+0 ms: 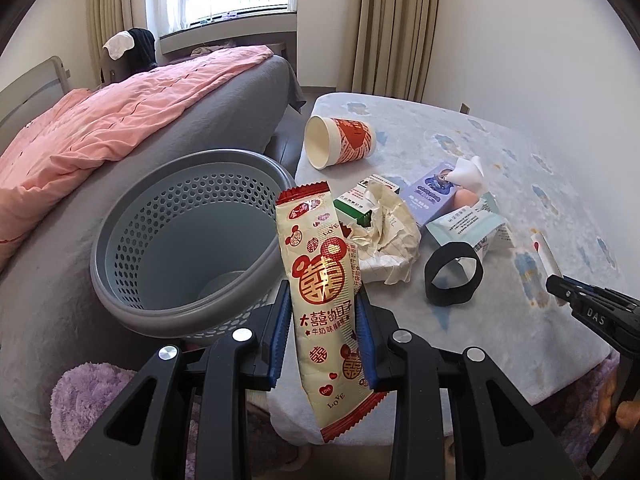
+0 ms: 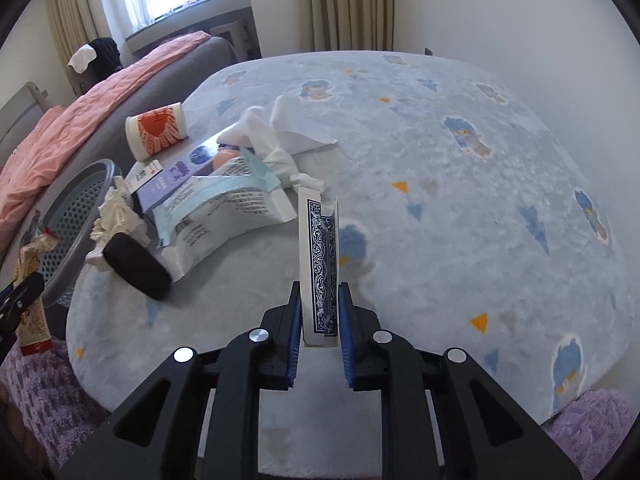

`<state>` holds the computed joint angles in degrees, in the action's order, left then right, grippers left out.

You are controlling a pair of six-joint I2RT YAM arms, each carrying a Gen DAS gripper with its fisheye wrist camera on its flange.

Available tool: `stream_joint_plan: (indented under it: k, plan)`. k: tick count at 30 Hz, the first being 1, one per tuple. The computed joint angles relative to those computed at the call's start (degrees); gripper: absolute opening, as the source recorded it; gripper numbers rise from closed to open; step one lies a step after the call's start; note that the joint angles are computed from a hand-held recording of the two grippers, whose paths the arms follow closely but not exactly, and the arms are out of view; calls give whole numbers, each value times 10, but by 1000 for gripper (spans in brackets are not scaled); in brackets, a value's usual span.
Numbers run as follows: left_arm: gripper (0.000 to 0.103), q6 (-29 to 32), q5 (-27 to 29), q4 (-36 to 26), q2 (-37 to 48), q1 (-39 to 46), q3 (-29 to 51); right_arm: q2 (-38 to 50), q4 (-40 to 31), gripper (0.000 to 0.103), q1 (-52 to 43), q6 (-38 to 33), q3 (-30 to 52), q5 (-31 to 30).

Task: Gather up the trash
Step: 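Carry both items over the wastebasket and open both tools to drop them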

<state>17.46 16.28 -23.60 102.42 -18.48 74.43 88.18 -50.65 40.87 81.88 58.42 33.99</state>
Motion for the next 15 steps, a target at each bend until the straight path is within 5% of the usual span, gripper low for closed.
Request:
stream_joint_plan:
  k: [8, 15]
  plan:
    - [29, 9, 4, -27, 56, 51, 85, 100, 73, 17, -4, -163, 164, -3]
    - [30, 21, 4, -80, 164, 94, 243, 247, 158, 18, -50, -320, 343, -80]
